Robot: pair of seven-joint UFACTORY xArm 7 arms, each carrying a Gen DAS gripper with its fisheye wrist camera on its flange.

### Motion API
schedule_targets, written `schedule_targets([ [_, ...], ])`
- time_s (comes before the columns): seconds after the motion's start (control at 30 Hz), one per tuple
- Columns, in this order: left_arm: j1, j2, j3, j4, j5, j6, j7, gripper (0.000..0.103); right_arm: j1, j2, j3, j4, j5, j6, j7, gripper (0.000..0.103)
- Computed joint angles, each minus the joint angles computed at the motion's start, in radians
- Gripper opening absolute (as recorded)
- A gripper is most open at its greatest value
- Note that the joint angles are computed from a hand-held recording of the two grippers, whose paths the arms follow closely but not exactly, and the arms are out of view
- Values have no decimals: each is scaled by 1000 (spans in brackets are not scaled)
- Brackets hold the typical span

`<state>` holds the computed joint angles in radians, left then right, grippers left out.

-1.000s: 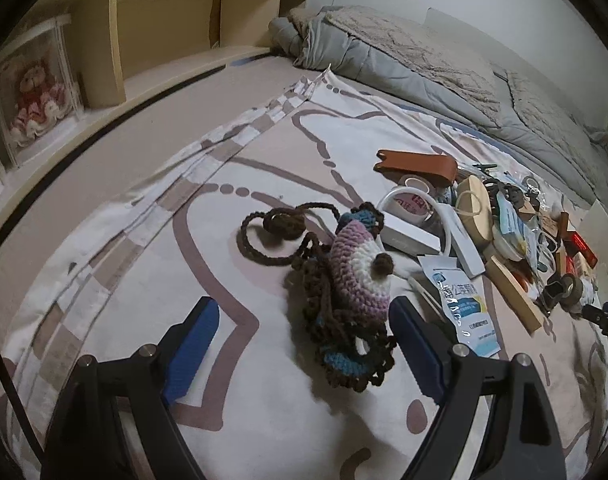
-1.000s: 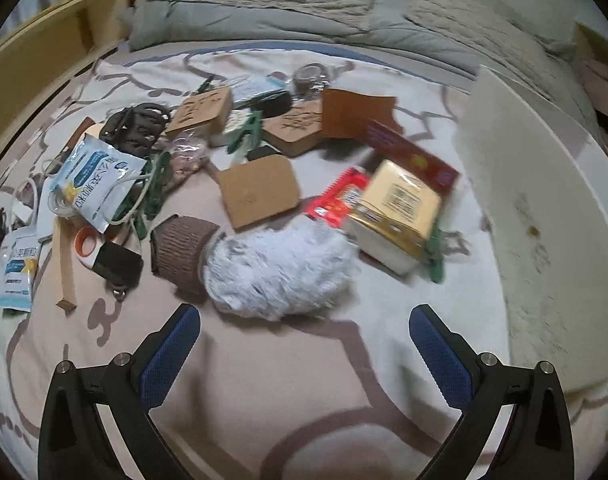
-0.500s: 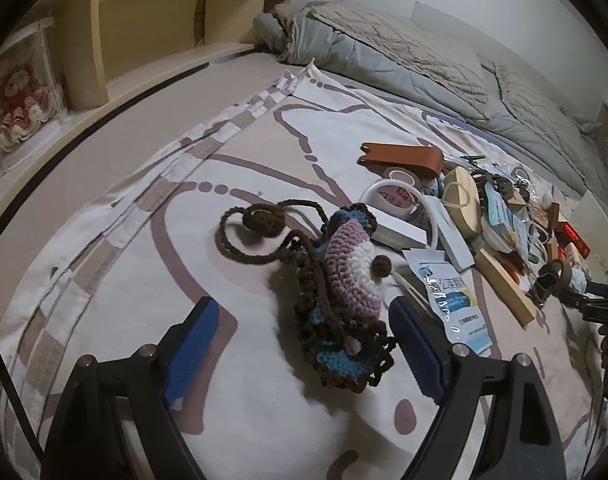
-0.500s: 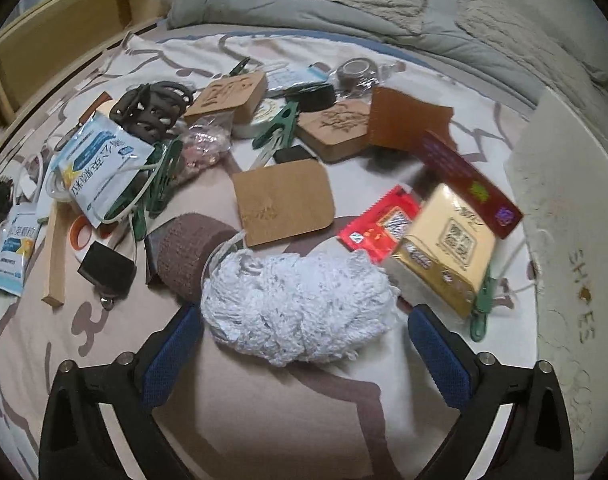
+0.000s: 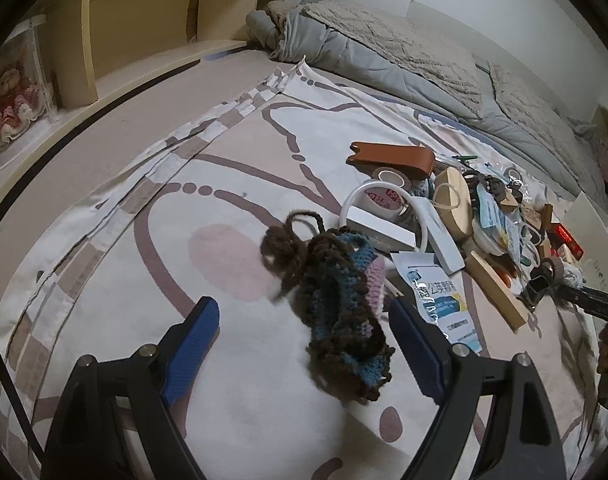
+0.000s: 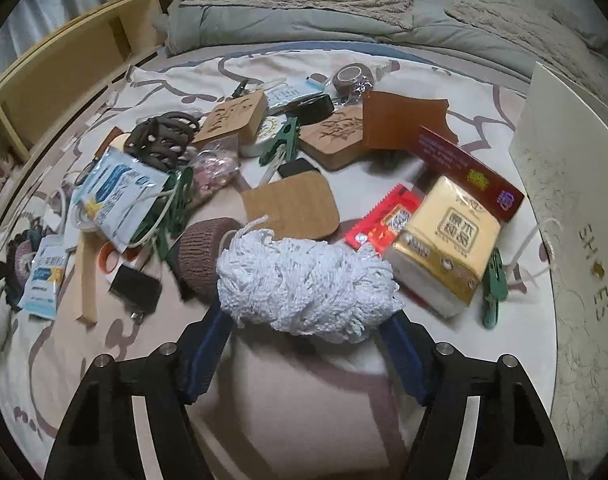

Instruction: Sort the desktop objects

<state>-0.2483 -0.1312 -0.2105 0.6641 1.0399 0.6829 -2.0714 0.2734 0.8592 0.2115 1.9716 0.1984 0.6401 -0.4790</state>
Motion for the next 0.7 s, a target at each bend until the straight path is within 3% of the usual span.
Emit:
schedule_targets([
  [0.3, 3, 17, 15, 4, -33, -31, 37, 87, -40, -191, 16, -275, 21, -17, -63, 74],
  [0.6, 39, 48, 41, 15, 42, -165, 12, 87, -80, -347, 14, -512, 94, -20, -85, 74],
  [0.67, 40, 64, 47, 28, 42, -177, 30, 84, -76, -372, 10, -550, 93, -40, -90, 74],
  [0.7, 38, 72, 49, 34, 37, -176, 44, 77, -75, -385, 9, -570, 93, -53, -91, 74],
])
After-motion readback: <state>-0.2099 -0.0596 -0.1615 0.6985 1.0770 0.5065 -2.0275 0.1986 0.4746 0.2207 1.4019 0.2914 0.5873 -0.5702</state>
